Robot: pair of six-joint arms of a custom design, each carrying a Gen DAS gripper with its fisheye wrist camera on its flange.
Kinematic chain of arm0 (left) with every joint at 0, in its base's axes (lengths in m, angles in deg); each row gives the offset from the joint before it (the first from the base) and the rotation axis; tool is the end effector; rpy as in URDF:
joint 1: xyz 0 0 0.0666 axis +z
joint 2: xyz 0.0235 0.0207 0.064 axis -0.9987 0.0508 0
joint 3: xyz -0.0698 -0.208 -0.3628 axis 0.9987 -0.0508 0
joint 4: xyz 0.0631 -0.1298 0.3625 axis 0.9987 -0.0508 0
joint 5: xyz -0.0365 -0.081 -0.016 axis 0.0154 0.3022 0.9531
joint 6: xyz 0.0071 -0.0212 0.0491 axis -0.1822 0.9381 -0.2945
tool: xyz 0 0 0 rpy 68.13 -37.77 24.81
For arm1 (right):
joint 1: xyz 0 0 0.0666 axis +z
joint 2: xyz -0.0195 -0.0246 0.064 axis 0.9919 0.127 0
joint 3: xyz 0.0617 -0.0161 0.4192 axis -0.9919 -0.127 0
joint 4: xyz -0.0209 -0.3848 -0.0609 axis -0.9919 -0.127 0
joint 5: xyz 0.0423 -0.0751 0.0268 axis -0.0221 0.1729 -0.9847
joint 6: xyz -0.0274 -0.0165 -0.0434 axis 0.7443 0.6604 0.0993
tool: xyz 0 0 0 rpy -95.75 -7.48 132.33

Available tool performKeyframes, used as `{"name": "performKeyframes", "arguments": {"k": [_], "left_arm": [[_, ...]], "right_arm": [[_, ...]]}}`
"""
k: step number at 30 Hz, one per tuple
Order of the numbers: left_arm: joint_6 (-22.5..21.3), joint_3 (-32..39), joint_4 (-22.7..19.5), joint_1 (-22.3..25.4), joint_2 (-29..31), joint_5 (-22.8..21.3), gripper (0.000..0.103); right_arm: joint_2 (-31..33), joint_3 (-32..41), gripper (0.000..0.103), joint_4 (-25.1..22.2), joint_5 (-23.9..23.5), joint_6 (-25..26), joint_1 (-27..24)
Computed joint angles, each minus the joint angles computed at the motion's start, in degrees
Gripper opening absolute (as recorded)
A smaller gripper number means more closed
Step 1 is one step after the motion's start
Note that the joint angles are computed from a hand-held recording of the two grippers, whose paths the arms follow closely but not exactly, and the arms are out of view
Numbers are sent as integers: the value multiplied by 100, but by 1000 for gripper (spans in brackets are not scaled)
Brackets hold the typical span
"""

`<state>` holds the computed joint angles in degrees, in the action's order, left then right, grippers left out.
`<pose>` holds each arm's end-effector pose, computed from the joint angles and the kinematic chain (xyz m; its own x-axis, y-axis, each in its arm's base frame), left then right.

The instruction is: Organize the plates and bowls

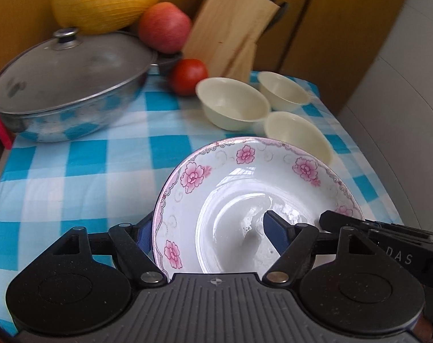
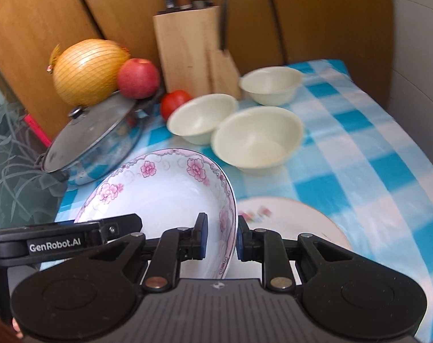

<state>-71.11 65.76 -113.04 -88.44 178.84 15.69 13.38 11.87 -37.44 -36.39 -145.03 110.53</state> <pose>0.6546 -0.0332 0.3774 -0.7118 0.3886 -0.5851 0.5936 0.7782 -0.2052 0.5273 0.2647 0.3807 -0.5849 0.5760 -0.5711 0.4094 0.8174 0.4052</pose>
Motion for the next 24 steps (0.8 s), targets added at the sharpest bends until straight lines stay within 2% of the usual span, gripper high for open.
{"name": "performKeyframes", "arguments": {"k": [7, 13, 17, 20, 24], "left_arm": [[-415, -538, 38, -210, -272, -91, 81], [-577, -790, 7, -348, -340, -235, 81], [-650, -959, 150, -416, -419, -311, 81], [-727, -992, 94, -457, -420, -297, 81], [-737, -971, 93, -493, -389, -308, 79]], "right_arm": [[-393, -515, 20, -190, 218, -485, 88], [-529, -731, 20, -296, 339, -652, 89], [-551, -804, 20, -372, 386, -659, 93], [-515, -778, 20, -523, 568, -606, 115], [-532, -841, 20, -472, 587, -609, 72]]}}
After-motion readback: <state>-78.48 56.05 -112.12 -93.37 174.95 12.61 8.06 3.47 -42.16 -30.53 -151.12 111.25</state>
